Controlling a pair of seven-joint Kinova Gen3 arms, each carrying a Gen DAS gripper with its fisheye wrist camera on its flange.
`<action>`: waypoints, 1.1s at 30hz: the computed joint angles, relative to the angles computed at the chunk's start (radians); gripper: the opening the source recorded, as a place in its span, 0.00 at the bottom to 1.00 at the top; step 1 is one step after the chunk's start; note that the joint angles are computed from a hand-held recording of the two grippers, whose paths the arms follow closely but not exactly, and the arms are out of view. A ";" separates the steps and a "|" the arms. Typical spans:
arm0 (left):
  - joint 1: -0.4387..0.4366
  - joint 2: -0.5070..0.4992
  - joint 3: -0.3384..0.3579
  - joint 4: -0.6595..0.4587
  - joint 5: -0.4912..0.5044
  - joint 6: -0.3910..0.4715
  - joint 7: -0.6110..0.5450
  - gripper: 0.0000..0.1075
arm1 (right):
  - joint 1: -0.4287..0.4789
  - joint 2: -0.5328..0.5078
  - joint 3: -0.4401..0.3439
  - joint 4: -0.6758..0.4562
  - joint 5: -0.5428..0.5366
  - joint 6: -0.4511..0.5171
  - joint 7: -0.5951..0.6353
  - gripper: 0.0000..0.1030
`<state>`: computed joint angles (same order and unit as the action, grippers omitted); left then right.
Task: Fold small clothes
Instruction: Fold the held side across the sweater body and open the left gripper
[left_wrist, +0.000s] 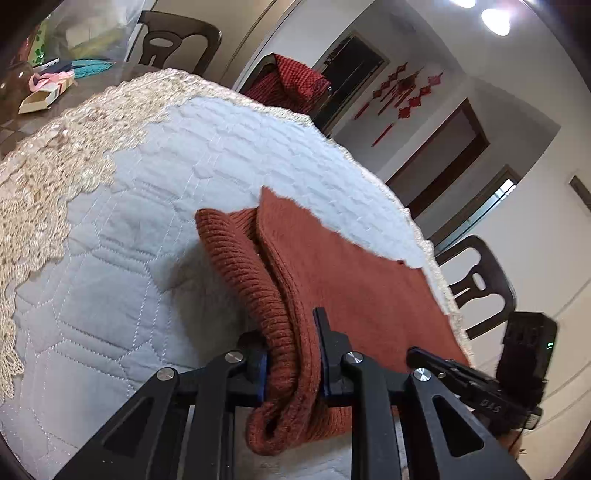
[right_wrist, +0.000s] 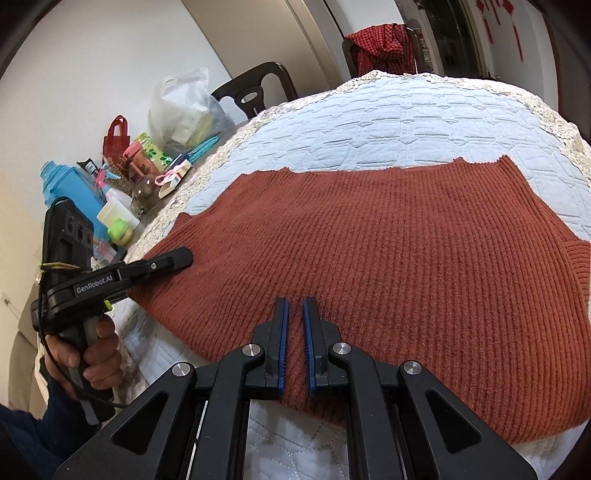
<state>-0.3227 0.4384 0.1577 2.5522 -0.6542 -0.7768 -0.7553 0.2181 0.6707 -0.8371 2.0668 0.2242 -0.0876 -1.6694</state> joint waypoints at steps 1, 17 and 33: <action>-0.012 -0.010 0.008 0.000 -0.018 -0.007 0.011 0.20 | 0.009 -0.001 -0.006 0.002 0.000 0.001 -0.002 0.07; 0.170 -0.147 0.029 -0.146 -0.098 0.087 0.120 0.19 | 0.136 -0.076 0.039 0.112 0.101 -0.122 -0.181 0.08; 0.197 0.051 0.238 -0.335 -0.214 0.305 0.198 0.32 | 0.285 -0.050 0.002 0.139 0.355 -0.152 -0.413 0.08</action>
<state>-0.1256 0.4890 0.3954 2.2175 -0.8682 -0.4722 -0.5569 0.5030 0.6204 -0.8356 2.2060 0.5789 -0.2398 -2.0828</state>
